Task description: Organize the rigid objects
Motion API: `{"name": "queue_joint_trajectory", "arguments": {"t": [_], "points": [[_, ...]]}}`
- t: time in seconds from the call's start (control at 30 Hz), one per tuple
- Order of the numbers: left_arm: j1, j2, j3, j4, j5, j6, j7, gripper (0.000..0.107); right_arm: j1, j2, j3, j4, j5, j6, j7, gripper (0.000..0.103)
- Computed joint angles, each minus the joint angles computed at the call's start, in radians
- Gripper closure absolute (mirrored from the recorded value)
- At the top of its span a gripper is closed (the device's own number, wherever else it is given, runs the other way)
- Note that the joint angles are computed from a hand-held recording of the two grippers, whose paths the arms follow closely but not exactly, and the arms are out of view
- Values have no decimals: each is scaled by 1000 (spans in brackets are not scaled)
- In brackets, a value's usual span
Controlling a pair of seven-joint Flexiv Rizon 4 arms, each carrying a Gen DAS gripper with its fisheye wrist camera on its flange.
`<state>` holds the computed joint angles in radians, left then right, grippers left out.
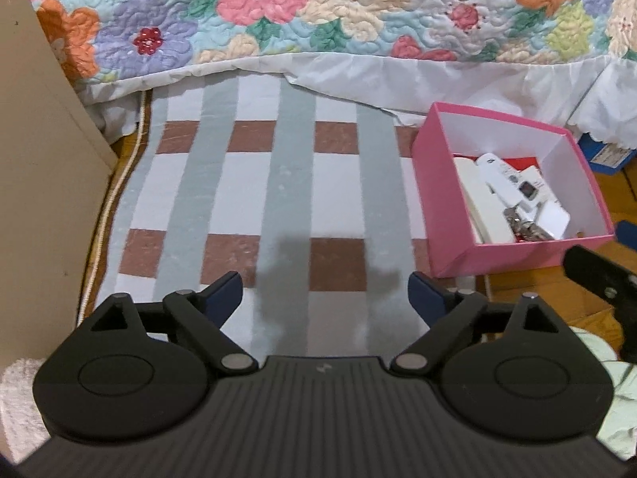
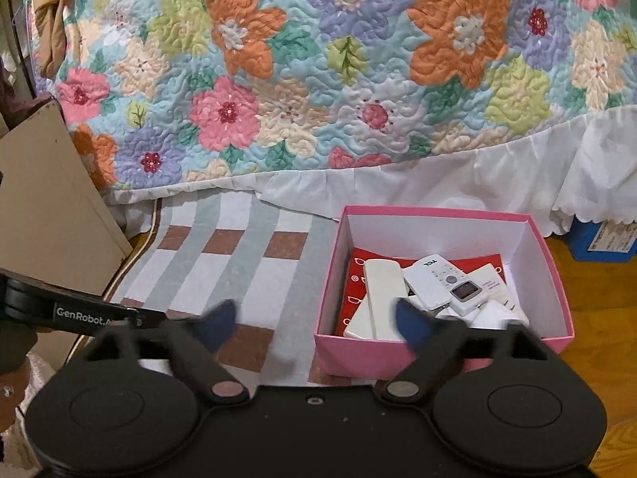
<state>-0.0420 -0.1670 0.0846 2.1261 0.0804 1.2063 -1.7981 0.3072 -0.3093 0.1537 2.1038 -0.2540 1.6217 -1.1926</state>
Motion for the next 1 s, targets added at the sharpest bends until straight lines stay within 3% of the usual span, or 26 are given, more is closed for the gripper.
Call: {"name": "queue_joint_trajectory", "arguments": {"t": [0.07,0.13,0.17,0.47,1.0], "points": [[-11,0,18,-16,55,-19,-36,13,109,19,-126,25,-55,-6,64,4],[-14,3,26,-24,91,-37,-62,13,151,30,-173,19,-104,-74,122,4],[-13,2,26,-28,100,-46,-69,13,148,30,-166,7,-119,-117,140,4],[-1,13,23,-40,144,-104,-102,13,97,29,-117,4,-207,-164,223,4],[7,10,12,-50,150,-151,-112,13,58,38,-70,-10,-237,-247,283,4]]}}
